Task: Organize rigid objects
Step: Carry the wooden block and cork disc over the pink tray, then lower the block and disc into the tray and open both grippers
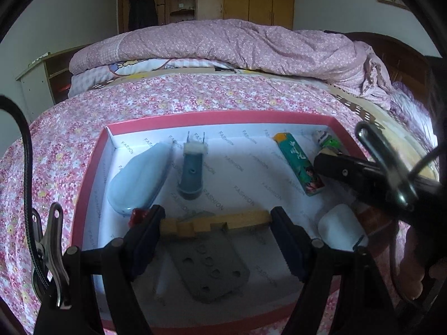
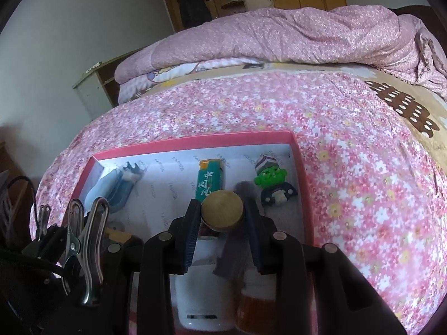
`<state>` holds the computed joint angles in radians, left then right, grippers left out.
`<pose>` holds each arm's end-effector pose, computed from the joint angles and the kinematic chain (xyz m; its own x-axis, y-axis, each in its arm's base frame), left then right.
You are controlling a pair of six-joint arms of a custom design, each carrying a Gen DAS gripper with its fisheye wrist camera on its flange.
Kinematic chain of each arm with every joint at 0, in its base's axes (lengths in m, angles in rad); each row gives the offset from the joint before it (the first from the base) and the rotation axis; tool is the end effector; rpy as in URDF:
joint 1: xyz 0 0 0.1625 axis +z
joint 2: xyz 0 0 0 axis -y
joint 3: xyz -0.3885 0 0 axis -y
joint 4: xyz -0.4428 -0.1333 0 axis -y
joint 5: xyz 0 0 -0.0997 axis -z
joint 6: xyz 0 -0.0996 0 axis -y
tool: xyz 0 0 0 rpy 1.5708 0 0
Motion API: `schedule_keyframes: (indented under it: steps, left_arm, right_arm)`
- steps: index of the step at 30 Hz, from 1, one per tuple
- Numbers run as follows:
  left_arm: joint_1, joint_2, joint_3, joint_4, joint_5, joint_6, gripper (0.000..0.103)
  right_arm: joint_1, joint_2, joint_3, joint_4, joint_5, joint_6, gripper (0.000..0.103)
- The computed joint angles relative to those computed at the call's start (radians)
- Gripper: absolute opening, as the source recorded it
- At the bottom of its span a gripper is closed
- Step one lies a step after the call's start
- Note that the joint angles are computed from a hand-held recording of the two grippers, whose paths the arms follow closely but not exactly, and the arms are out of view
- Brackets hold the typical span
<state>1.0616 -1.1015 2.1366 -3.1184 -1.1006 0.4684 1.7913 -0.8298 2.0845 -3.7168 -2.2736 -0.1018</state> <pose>-0.1036 -0.5516 0.0997 -0.5994 0.5582 -0.5737 0.7794 0.5704 -0.2593 0.1814 -0.4940 0.0581 -0.8361 0.2597 0.4831 -0.2236 0.6429 -0.7326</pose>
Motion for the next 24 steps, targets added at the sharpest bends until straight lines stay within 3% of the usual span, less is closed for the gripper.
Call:
schedule_keyframes:
  steps: [4,9,18,24]
  left_arm:
    - [-0.001,0.001,-0.002,0.005,0.010,0.002,0.087]
    - [-0.002,-0.003,-0.001,0.019,0.007,-0.004,0.087]
    - [-0.010,-0.028,0.009,0.051,0.005,-0.040,0.087]
    - [-0.018,-0.054,0.025,0.053,0.002,-0.059,0.087]
  right_arm:
    - [0.002,0.007,-0.005,-0.010,-0.009,-0.001,0.033]
    - [0.021,0.018,-0.012,-0.023,-0.029,-0.044,0.053]
    - [0.048,0.012,0.001,-0.053,-0.025,-0.079,0.053]
    - [0.055,-0.001,0.031,-0.072,-0.011,-0.054,0.054]
